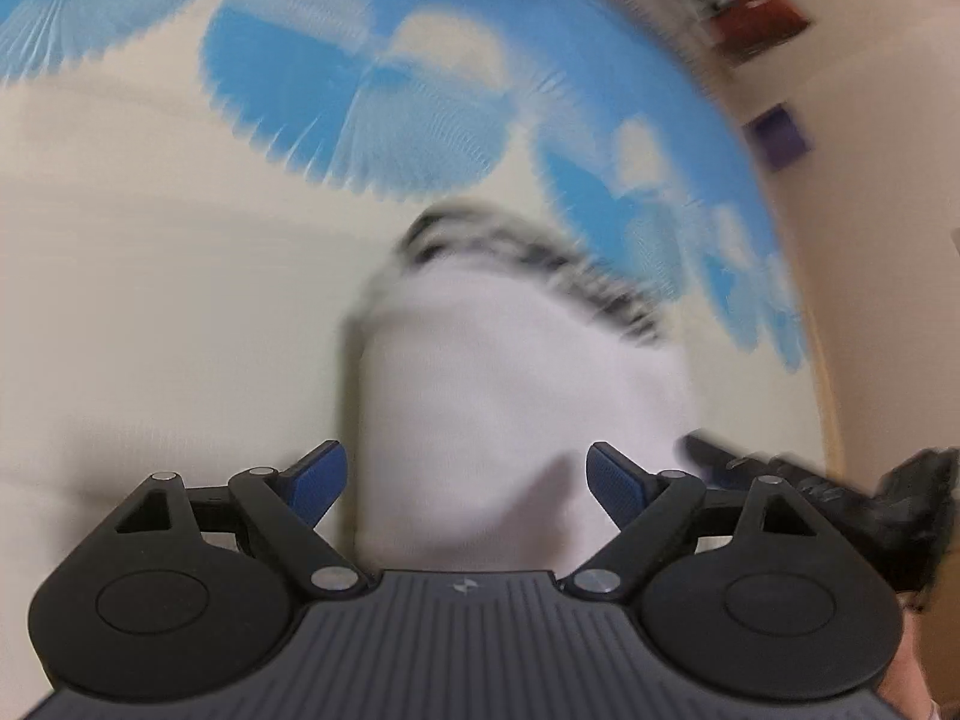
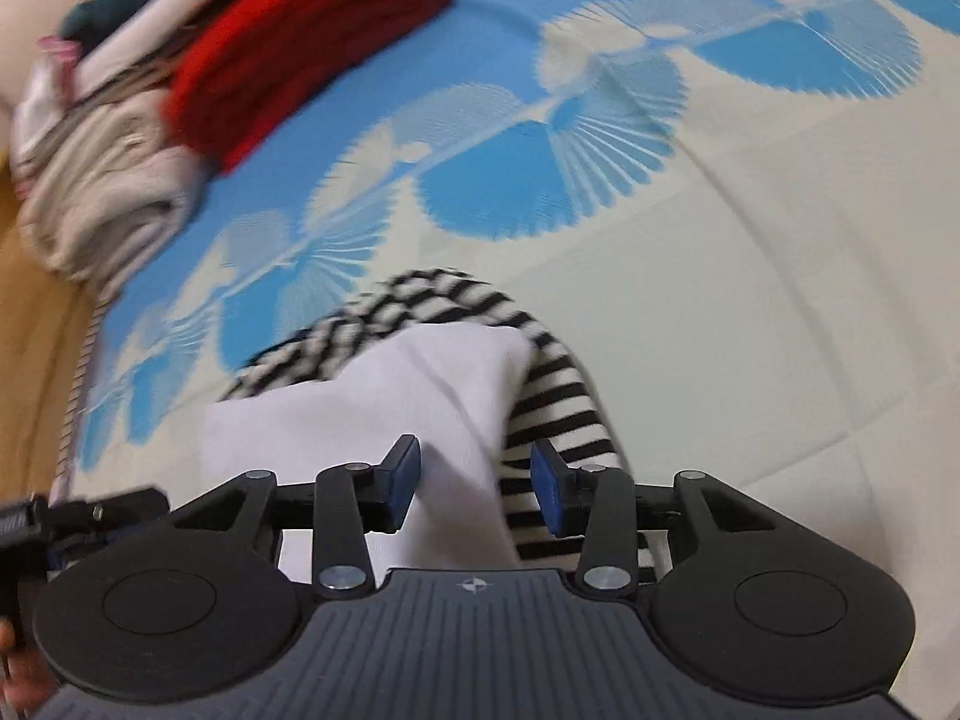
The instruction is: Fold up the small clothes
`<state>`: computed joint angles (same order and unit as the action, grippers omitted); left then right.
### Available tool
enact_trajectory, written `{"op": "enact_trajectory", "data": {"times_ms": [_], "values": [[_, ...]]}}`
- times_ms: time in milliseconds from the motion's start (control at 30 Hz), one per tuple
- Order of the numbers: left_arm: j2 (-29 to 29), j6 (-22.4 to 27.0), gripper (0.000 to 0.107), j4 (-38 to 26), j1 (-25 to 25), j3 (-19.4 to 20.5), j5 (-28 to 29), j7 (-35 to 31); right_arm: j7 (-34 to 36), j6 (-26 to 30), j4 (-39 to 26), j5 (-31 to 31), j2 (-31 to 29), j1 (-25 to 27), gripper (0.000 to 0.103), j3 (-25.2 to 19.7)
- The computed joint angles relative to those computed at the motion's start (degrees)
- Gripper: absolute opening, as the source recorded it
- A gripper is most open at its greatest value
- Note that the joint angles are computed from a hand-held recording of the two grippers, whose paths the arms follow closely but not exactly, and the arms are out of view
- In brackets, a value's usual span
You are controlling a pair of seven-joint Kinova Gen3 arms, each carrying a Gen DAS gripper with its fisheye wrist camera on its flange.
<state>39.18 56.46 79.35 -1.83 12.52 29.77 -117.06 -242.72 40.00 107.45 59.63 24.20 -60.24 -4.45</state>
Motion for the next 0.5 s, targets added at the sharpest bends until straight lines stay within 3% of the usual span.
{"op": "enact_trajectory", "data": {"times_ms": [67, 167, 267, 367, 433, 500], "values": [[-0.3, -1.9, 0.088, -0.2, 2.1, -0.7, -1.9, 1.9, 1.4, 0.9, -1.3, 0.2, 0.9, 0.8, 0.004, -0.9], [1.0, -3.6, 0.085, 0.4, 0.2, 2.2, -2.2, -0.5, 8.0, 7.1, -4.8, -1.7, 2.6, -0.9, 0.003, -0.3], [2.3, -0.7, 0.087, -1.2, 1.0, -0.2, 0.5, -1.0, 13.8, 8.4, -7.4, -7.8, 3.9, -0.1, 0.003, 0.3], [2.9, 0.1, 0.089, -2.0, 1.7, -1.5, 1.0, -1.0, 20.3, 9.5, -10.3, -10.5, 5.4, 3.1, 0.003, -2.8], [3.4, 0.5, 0.089, -2.5, 1.8, -1.8, 1.3, -0.8, 21.1, 9.2, -10.8, -10.8, 5.6, 2.6, 0.009, -2.2], [4.0, 0.4, 0.089, -2.9, 0.9, -0.4, 0.4, 0.1, 18.2, 8.0, -9.3, -10.4, 4.5, -1.5, 0.017, 2.3]]}}
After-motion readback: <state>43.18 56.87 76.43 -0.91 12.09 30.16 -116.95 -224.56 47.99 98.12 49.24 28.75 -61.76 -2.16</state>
